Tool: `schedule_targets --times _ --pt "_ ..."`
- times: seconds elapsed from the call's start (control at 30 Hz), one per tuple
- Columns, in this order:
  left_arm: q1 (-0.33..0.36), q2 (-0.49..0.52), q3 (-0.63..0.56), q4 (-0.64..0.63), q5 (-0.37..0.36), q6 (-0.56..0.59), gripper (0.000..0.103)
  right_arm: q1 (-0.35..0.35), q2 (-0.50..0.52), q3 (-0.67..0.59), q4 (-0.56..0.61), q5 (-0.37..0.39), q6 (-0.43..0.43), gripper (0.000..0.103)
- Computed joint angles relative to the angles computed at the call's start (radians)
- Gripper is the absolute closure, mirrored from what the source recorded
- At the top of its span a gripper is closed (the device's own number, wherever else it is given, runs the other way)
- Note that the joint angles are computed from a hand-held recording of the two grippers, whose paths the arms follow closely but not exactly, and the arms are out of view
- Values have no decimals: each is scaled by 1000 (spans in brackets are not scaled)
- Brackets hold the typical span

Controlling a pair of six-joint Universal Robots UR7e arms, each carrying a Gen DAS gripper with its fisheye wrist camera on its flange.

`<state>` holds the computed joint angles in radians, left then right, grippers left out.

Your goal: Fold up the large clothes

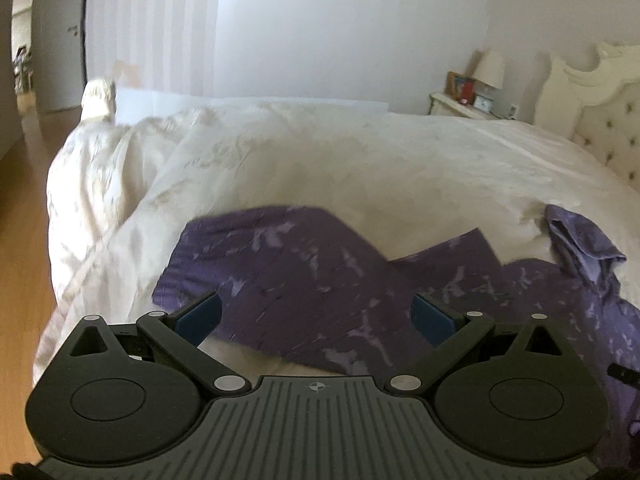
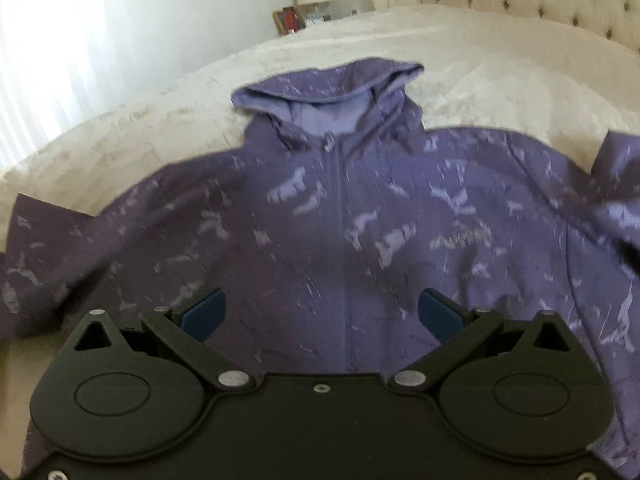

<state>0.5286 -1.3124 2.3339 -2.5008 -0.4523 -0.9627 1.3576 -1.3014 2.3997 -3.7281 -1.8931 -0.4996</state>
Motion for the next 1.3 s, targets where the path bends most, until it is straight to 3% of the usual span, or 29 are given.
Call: schedule_targets --times 0.3,0.43,0.47,0.53,0.6,0.63,0.7,0.83,0.97,1.17,1.3 --pt "98 6 28 -184 -113 -60 1 -32 14 12 -42 29 -27 1" --pt "121 13 43 -273 -115 -79 4 -33 20 15 -43 33 -47 1" --pt "121 11 45 -274 -106 -95 22 -31 22 15 -44 30 -52 1" --pt "116 5 38 -236 -86 -122 48 -31 23 16 -46 33 -58 1" --pt "99 0 32 -200 -53 -127 63 -34 20 18 -43 40 -58 1" --pt "86 3 30 -189 -28 -125 78 -34 20 18 -42 39 -56 1" --pt "53 14 18 -165 19 -106 87 -36 18 17 -37 38 -51 1" --pt "-4 59 -15 -253 79 65 90 -42 13 17 -35 45 -41 1" --pt "-46 142 -74 -474 71 322 92 -45 8 20 -32 46 -35 1" --pt "-74 307 -217 -760 -30 673 92 -56 -14 24 -22 53 8 1" --pt "-77 426 -325 -912 -139 854 92 -73 -42 30 -11 70 51 1"
